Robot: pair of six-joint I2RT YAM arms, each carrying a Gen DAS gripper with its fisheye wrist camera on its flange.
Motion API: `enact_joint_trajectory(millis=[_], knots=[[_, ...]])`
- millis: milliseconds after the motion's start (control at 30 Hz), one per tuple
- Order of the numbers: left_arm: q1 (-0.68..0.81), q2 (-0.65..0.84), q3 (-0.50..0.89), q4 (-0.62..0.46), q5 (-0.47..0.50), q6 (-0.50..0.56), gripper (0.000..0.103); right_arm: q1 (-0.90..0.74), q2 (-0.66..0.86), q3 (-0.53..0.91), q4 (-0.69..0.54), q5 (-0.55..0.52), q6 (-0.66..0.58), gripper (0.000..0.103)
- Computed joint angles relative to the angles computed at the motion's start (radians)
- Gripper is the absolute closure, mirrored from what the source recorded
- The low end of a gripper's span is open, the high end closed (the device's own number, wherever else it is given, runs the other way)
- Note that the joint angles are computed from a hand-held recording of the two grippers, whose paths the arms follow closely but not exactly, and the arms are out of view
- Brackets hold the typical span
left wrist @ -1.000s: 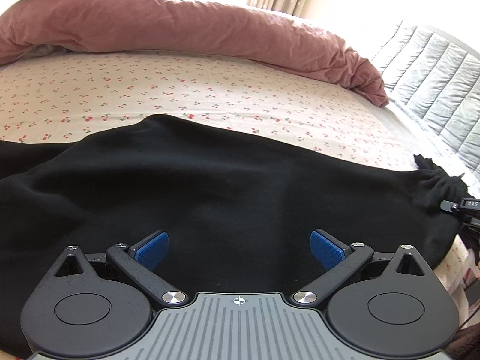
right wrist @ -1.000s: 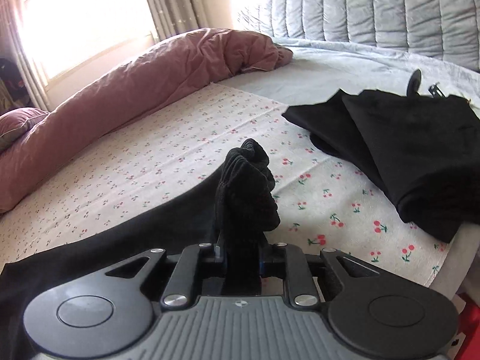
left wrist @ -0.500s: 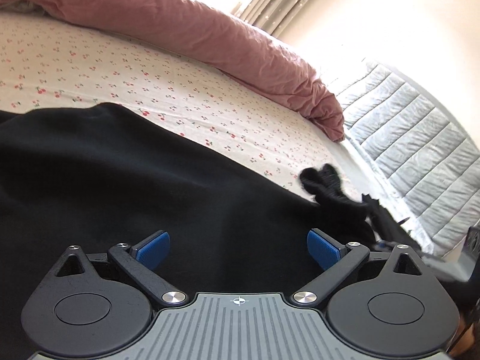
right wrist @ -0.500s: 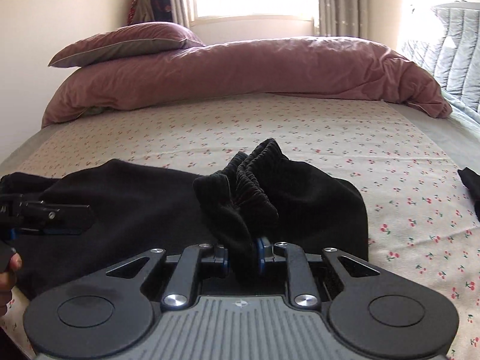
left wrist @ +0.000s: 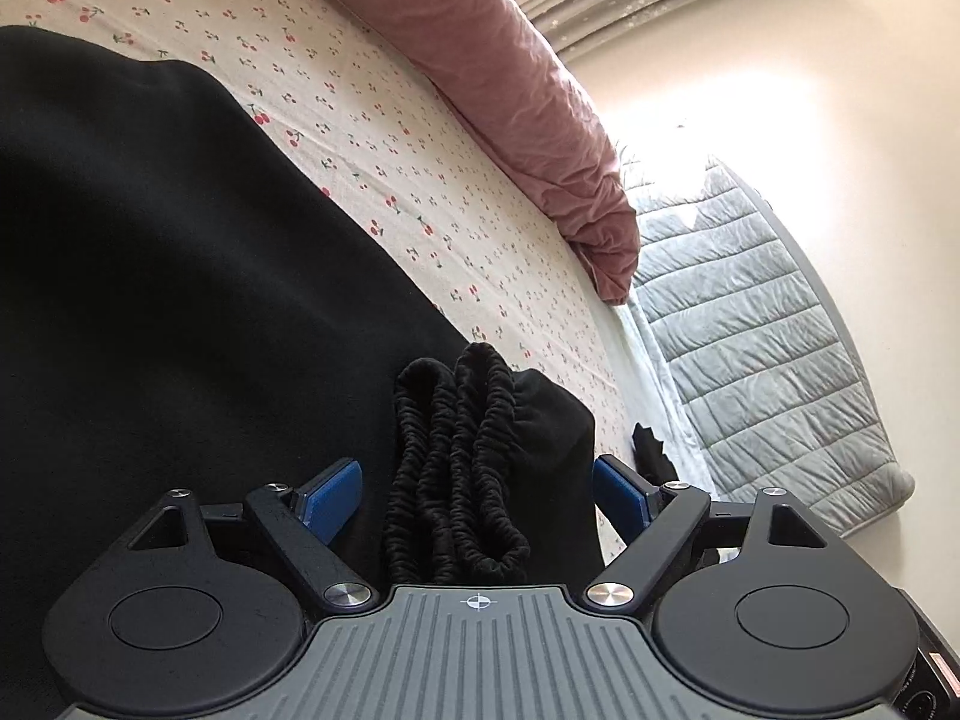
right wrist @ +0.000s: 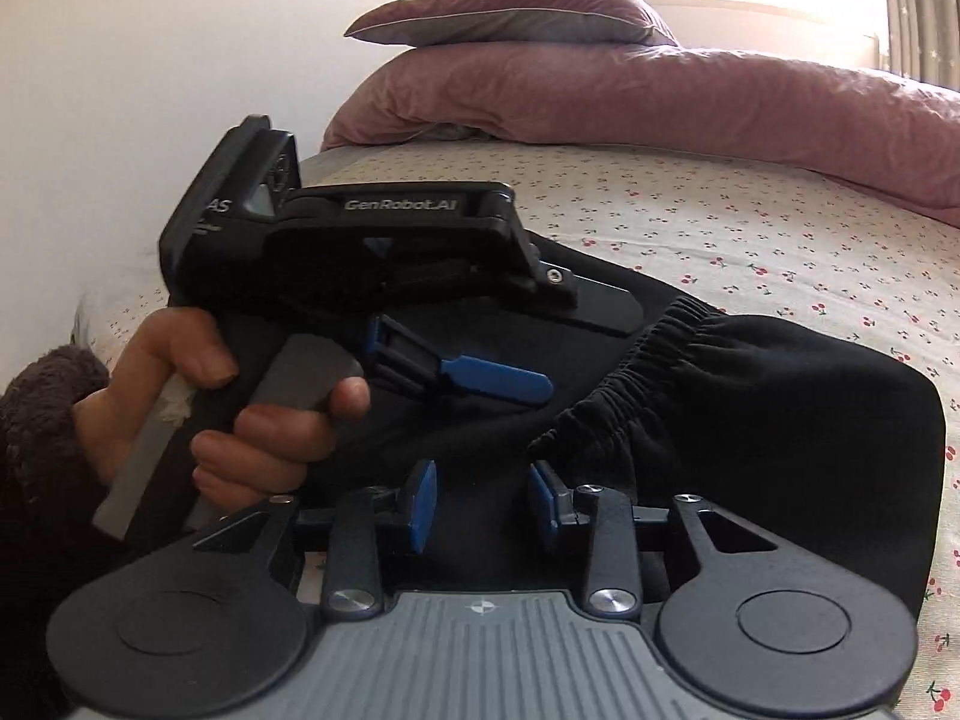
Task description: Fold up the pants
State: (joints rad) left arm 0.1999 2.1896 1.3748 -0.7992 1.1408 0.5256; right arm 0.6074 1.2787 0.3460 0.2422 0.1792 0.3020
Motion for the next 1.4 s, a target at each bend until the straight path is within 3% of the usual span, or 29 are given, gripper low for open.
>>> enact_joint_trajectory(millis=[267, 433, 567, 600, 633, 667, 700, 800, 967, 1000, 1067, 1133, 1200, 1233, 1300, 1400], knots=[[-0.025, 0.007, 0.017, -0.010, -0.028, -0.004, 0.026, -0.137, -0.282, -0.081, -0.149, 0.040, 0.019, 0.050], [-0.031, 0.003, 0.021, -0.009, -0.017, -0.026, 0.027, -0.151, -0.149, -0.074, -0.041, -0.004, 0.045, 0.044], [-0.025, 0.004, 0.031, -0.045, -0.023, 0.019, 0.026, -0.030, 0.091, -0.009, 0.041, 0.104, -0.036, 0.044], [-0.025, 0.000, 0.027, -0.046, -0.029, 0.029, 0.025, 0.011, 0.157, 0.016, 0.054, 0.177, -0.072, 0.055], [-0.026, -0.006, 0.022, -0.043, -0.034, 0.033, 0.024, 0.053, 0.218, 0.041, 0.065, 0.273, -0.112, 0.073], [-0.027, -0.011, 0.021, -0.044, -0.041, 0.037, 0.023, 0.088, 0.253, 0.061, 0.056, 0.353, -0.149, 0.080], [-0.025, -0.012, 0.025, -0.056, -0.045, 0.047, 0.021, 0.083, 0.237, 0.058, 0.051, 0.353, -0.156, 0.091], [-0.023, -0.002, 0.052, -0.107, -0.051, 0.065, 0.019, 0.026, 0.065, 0.020, -0.020, 0.265, -0.091, 0.093], [-0.029, 0.102, 0.165, -0.312, 0.003, 0.145, 0.016, -0.046, -0.156, -0.041, -0.088, 0.137, -0.078, 0.092], [-0.035, 0.105, 0.161, -0.304, 0.011, 0.133, 0.017, -0.058, -0.166, -0.048, -0.090, 0.106, -0.073, 0.091], [-0.052, 0.069, 0.092, -0.179, 0.018, 0.052, 0.019, -0.077, -0.144, -0.051, -0.075, 0.065, -0.086, 0.089], [-0.072, 0.002, -0.010, 0.015, -0.009, -0.063, 0.037, -0.048, -0.082, -0.043, -0.055, 0.084, -0.095, 0.081], [-0.089, -0.066, -0.098, 0.177, -0.076, -0.142, 0.081, -0.039, -0.067, -0.031, -0.072, 0.089, -0.106, 0.072], [-0.095, -0.097, -0.137, 0.245, -0.112, -0.154, 0.081, -0.052, -0.083, -0.032, -0.081, 0.066, -0.110, 0.066], [-0.095, -0.134, -0.167, 0.286, -0.148, -0.165, 0.082, -0.110, -0.195, -0.064, -0.114, -0.032, -0.108, 0.065], [-0.071, -0.191, -0.173, 0.269, -0.143, -0.117, 0.082, -0.215, -0.331, -0.100, -0.142, -0.122, -0.110, 0.059]])
